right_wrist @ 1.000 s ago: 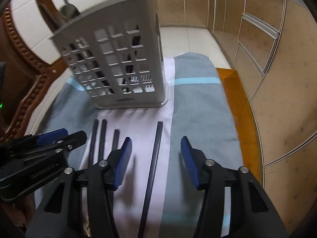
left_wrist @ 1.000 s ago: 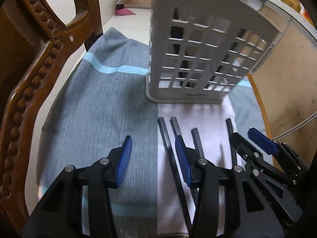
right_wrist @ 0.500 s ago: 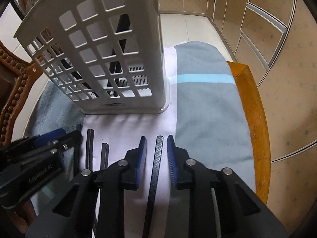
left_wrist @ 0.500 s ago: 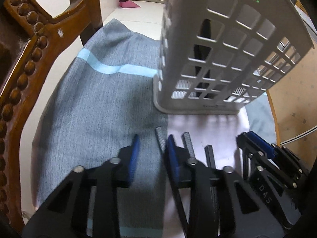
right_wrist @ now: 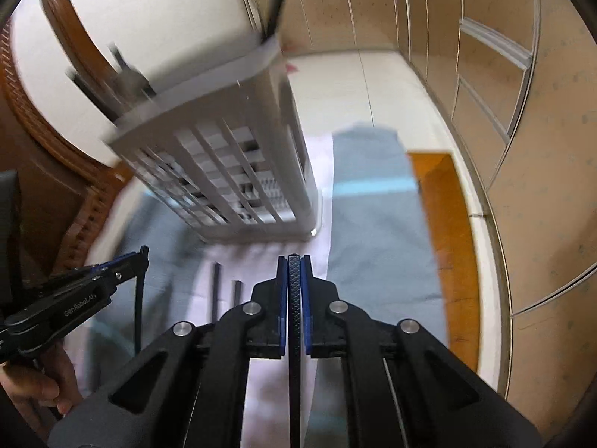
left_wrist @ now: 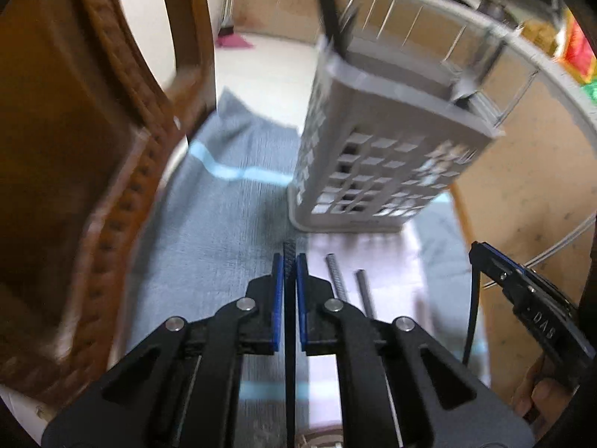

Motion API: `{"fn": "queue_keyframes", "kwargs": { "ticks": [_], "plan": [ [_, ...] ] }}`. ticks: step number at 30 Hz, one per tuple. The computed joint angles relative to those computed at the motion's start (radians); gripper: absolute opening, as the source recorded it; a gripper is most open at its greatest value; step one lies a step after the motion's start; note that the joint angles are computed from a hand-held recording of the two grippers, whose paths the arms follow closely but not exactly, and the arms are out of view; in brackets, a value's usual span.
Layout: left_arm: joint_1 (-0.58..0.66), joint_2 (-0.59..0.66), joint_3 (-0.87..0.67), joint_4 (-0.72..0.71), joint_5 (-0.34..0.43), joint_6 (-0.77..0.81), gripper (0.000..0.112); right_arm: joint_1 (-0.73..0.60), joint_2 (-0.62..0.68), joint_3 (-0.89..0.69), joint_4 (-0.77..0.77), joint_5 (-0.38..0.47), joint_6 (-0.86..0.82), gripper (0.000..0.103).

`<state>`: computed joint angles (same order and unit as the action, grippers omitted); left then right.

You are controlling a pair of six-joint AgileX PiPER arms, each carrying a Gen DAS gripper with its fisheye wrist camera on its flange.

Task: Organize utensils
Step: 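Lift both chopsticks and carry them over the grey caddy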

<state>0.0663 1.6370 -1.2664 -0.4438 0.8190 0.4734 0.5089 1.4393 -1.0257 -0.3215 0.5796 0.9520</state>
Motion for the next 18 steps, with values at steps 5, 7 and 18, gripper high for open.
{"fn": "queue_keyframes", "kwargs": {
  "ticks": [5,7,18],
  "plan": [
    [0.089,-0.229,0.048,-0.112,0.111,0.104,0.007,0.159,-0.220,0.042,-0.211,0.116,0.228,0.007],
    [0.114,-0.303,0.057,-0.136,0.140,0.126,0.007,0.248,-0.266,0.020,-0.297,0.199,0.311,0.007],
    [0.461,-0.639,0.110,-0.423,0.392,0.380,0.007,0.750,-0.350,-0.090,-0.717,0.610,0.658,0.007]
  ]
}}
